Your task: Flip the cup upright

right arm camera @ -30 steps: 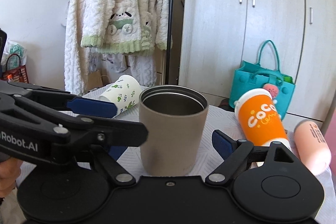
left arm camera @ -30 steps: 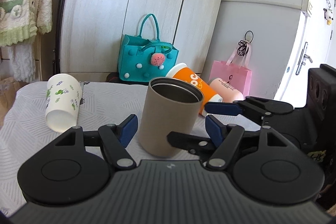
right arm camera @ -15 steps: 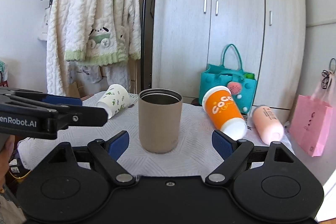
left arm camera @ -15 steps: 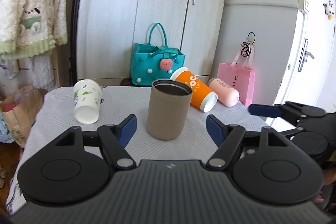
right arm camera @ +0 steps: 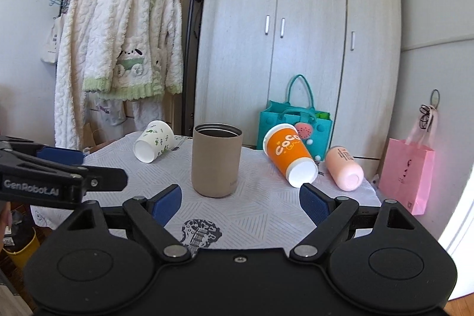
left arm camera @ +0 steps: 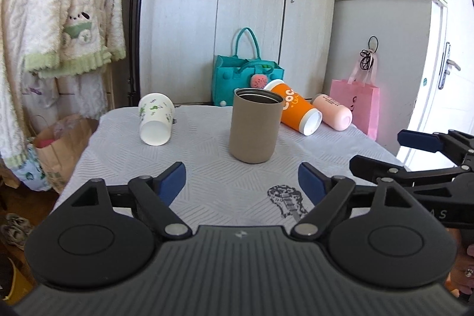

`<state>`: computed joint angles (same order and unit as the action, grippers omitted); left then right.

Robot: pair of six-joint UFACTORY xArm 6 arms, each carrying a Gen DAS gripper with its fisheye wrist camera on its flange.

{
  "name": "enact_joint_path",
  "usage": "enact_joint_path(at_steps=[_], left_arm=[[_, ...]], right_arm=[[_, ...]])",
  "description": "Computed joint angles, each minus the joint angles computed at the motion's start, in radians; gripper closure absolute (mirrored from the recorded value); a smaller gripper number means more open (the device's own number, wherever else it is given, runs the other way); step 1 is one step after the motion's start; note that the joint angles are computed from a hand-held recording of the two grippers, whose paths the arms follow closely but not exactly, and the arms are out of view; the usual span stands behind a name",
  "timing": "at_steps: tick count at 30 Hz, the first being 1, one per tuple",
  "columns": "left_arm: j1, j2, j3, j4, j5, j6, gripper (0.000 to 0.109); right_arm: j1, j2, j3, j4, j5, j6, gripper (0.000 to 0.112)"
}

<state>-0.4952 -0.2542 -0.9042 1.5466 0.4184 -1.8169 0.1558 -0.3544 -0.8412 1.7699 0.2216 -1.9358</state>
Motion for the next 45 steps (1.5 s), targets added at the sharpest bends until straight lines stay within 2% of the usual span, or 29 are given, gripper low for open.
enact_joint_path(at_steps=[6,8,9,11,16,19,26,29,36,45], left_arm=[[-0.045,-0.043,0.035,-0.059,0.094,0.027,0.019],[-0.055,-0.045,0.038,-0.070,0.123,0.027,0.018],[-0.060,-0.047,0.042,-0.073,0.133,0.025,0.016],[-0.065,-0.042,0.041,-0.085,0.149,0.022,0.014],[-0.074,-0.028,0.039,-0.104,0.186,0.029,0.006],[-0.100,-0.017,0.030,-0.098,0.263,0.027,0.006],[-0.138,0.025,-0.009,-0.179,0.373,0.091,0.006],[-0.138,0.027,-0.009,-0.180,0.367,0.109,0.006],[-0.142,0.009,0.016,-0.117,0.371,0.030,0.006],[-0.142,0.000,0.038,-0.084,0.389,-0.011,0.006]], right_arm=[[0.019,-0.018,0.018,0.082,-0.054,-0.056,0.022],[0.033,-0.016,0.012,0.154,-0.090,-0.129,0.022],[0.042,-0.012,0.002,0.213,-0.115,-0.189,0.017],[0.043,-0.008,-0.010,0.334,-0.136,-0.306,0.014],[0.048,0.018,-0.037,0.451,-0.176,-0.381,0.009],[0.044,0.031,-0.057,0.555,-0.198,-0.474,0.009],[0.033,0.047,-0.068,0.593,-0.208,-0.481,0.009],[0.025,0.049,-0.072,0.635,-0.210,-0.527,0.009],[0.005,0.042,-0.075,0.751,-0.208,-0.652,0.009],[-0.006,0.041,-0.074,0.799,-0.194,-0.683,0.009]])
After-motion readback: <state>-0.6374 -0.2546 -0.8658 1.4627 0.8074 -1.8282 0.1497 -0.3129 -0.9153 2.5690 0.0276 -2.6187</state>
